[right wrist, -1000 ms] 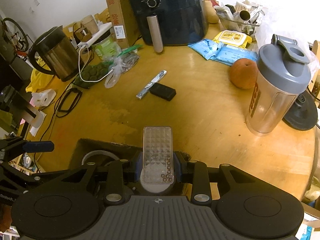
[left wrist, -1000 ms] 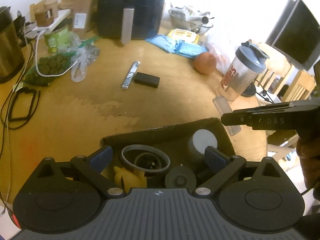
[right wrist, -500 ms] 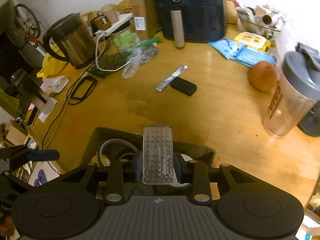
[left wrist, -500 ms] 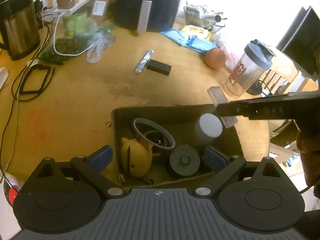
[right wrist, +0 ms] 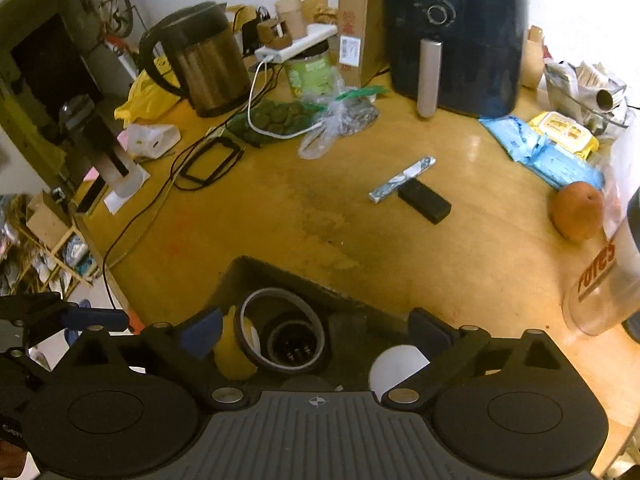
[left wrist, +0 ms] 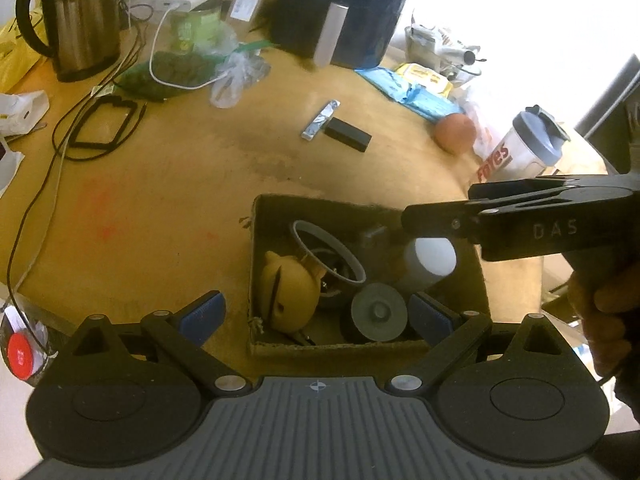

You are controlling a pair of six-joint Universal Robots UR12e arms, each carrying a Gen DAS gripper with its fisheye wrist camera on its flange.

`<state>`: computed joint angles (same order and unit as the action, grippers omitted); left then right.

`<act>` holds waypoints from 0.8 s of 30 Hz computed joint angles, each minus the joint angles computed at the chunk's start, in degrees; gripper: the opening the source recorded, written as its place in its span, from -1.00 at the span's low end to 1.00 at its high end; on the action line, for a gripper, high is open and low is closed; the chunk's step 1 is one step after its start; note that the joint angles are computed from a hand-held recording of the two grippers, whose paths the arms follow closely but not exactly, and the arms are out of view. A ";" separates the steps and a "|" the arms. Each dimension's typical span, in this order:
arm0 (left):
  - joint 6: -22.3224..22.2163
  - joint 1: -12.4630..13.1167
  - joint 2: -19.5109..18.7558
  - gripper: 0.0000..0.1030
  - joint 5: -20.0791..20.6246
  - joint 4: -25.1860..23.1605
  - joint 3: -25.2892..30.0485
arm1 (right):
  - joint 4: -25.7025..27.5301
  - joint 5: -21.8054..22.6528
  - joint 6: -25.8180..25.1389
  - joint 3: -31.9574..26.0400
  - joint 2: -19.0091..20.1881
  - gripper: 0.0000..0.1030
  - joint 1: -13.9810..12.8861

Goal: Organize rigid objects
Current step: 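Lower the clear tray into the box and open the right gripper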

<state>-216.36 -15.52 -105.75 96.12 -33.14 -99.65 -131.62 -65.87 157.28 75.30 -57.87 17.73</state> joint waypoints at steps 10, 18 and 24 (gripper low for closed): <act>0.74 -0.05 -0.57 0.94 -0.74 -1.10 0.93 | 1.38 -3.82 2.07 0.00 0.22 1.00 -0.12; 2.43 0.02 -1.47 0.94 -1.52 -2.08 2.26 | -1.44 -5.72 7.03 1.06 0.24 1.00 -0.83; 4.26 0.09 -2.25 0.94 -2.32 -2.55 3.31 | -4.59 -8.89 7.26 2.08 0.23 1.00 -0.91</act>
<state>-212.10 -15.43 -108.01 93.80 -35.68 -96.33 -136.21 -74.76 164.54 77.38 -57.64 16.82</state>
